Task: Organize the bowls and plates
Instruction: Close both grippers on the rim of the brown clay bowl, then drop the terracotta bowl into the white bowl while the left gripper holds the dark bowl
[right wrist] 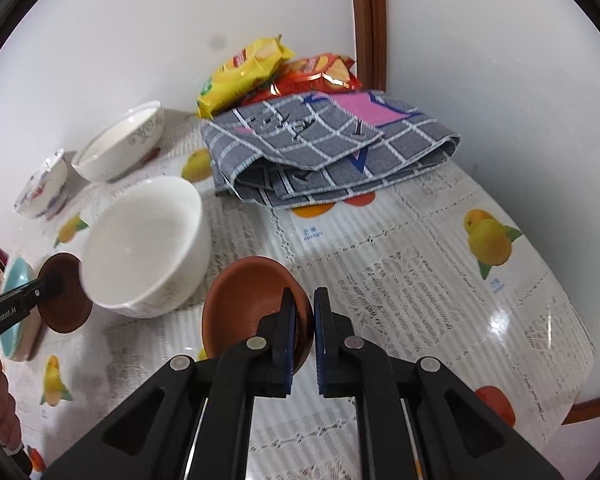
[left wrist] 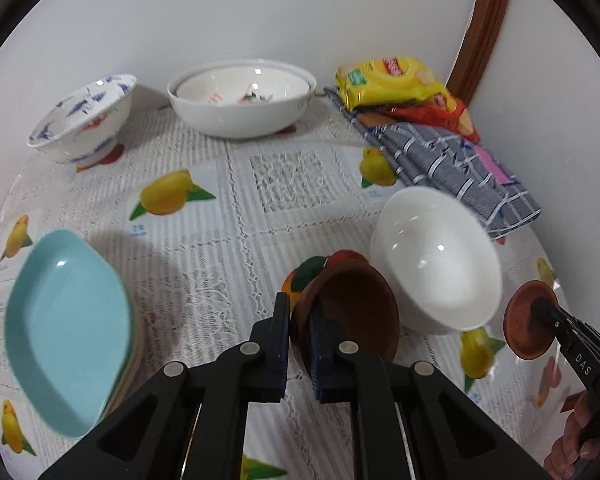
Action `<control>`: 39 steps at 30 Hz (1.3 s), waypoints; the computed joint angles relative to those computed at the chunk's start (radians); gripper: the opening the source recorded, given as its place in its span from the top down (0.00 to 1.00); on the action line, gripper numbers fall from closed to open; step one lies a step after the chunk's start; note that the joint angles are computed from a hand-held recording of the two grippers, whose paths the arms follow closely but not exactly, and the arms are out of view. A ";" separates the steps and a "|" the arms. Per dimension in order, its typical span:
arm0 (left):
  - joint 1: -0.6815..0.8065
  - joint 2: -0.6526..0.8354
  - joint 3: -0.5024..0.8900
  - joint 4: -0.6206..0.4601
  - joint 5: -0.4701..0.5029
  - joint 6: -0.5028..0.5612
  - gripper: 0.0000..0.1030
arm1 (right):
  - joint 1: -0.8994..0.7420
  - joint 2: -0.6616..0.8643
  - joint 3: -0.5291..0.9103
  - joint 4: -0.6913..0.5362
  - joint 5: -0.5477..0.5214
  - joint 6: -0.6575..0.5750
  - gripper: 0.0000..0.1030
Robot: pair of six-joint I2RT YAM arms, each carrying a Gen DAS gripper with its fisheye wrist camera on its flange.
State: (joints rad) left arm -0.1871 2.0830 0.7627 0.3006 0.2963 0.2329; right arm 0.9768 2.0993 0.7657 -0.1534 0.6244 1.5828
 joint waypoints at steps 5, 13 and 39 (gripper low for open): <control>0.065 -0.138 -0.081 -0.026 0.053 0.029 0.91 | 0.058 -0.079 0.050 -0.170 0.055 0.065 0.92; 0.194 -0.304 -0.143 -0.102 0.118 0.086 0.91 | 0.116 -0.130 0.169 -0.363 0.112 0.116 0.92; 0.288 -0.365 -0.139 -0.162 0.133 0.110 0.91 | 0.036 -0.077 0.287 -0.247 0.078 -0.136 0.92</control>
State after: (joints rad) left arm 0.1011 1.7184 0.6241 0.1389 0.4294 0.3429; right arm 1.0123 2.0222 1.0530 -0.4009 0.7026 1.4465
